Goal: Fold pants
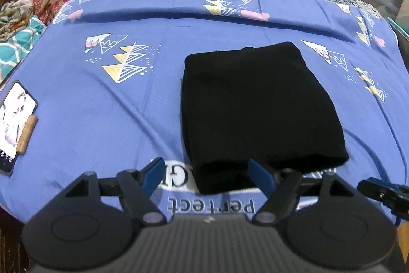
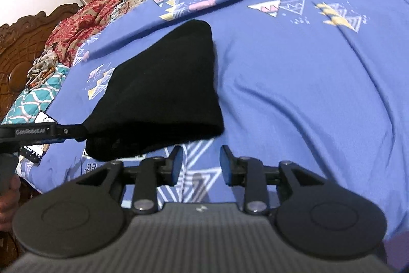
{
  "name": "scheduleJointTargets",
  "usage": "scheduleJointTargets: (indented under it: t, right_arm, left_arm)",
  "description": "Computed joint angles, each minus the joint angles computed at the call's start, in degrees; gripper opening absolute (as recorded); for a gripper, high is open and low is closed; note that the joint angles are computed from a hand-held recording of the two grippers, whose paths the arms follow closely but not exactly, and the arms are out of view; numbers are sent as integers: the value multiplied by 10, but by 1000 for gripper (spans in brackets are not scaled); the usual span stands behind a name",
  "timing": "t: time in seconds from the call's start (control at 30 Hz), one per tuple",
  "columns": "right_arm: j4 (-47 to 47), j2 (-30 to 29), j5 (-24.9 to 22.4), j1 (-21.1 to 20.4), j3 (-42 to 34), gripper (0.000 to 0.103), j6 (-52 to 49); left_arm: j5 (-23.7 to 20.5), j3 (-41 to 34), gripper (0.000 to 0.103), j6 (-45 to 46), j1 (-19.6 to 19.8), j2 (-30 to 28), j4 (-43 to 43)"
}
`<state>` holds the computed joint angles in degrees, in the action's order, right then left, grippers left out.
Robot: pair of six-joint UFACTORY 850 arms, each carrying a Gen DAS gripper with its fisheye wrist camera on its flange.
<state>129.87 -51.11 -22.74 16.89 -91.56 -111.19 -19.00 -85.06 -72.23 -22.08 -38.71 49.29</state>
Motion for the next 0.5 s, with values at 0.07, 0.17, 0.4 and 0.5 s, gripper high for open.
scheduleJointTargets:
  t: [0.07, 0.17, 0.4, 0.5]
  right_arm:
    - [-6, 3, -3, 0, 7, 44, 13]
    - [3, 15, -9, 1, 25, 56, 3]
    - [-54, 28, -52, -3, 47, 86, 56]
    - [-55, 35, -51, -1, 55, 87, 56]
  left_arm:
    - [0, 9, 74, -13, -4, 6, 12]
    - [-1, 26, 78, -37, -11, 18, 25]
    - [-6, 50, 103, -59, -29, 34, 25]
    - [-16, 53, 103, -65, -33, 37, 29]
